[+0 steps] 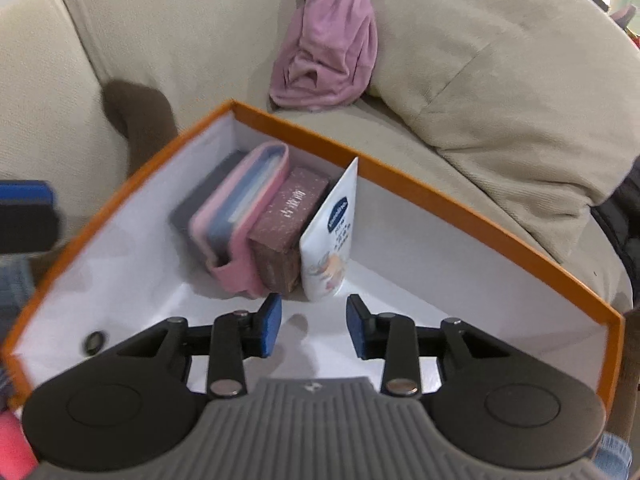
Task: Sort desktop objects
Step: 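Withdraw both grippers from the orange box toward the remaining items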
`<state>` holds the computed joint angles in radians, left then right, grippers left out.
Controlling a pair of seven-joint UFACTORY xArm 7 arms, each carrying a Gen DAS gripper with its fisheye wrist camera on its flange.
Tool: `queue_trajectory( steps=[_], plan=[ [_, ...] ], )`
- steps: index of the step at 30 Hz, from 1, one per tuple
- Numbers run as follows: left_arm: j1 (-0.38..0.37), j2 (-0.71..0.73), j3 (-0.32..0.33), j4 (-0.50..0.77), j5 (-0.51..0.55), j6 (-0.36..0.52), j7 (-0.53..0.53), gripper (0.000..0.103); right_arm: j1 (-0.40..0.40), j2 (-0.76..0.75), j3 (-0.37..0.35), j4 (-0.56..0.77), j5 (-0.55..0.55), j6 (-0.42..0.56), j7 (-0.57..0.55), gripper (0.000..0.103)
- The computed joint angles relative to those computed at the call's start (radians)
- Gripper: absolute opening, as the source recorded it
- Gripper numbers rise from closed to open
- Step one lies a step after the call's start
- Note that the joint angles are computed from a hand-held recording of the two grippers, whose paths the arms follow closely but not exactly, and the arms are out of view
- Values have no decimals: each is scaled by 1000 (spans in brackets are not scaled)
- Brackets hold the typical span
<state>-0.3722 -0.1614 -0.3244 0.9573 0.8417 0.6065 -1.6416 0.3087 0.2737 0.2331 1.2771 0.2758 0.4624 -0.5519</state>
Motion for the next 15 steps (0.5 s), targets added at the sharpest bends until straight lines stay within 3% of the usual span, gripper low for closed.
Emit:
queue_trajectory(
  steps=[4, 9, 10, 12, 15],
  plan=[
    [-38, -17, -24, 32, -62, 70, 84, 30, -75, -176, 60, -171, 315, -47, -218, 38],
    [-102, -31, -70, 62, -163, 217, 174, 32, -28, -417, -8, -388, 683, -15, -448, 40],
    [-115, -36, -79, 61, -178, 239, 172, 34, -11, -456, -26, -428, 721, -13, -467, 42],
    [-139, -38, -97, 55, -207, 275, 163, 49, 23, -525, -50, -512, 766, -30, -476, 49],
    [-170, -33, -118, 50, -241, 345, 129, 52, 71, -610, -64, -631, 793, -89, -456, 49]
  ],
)
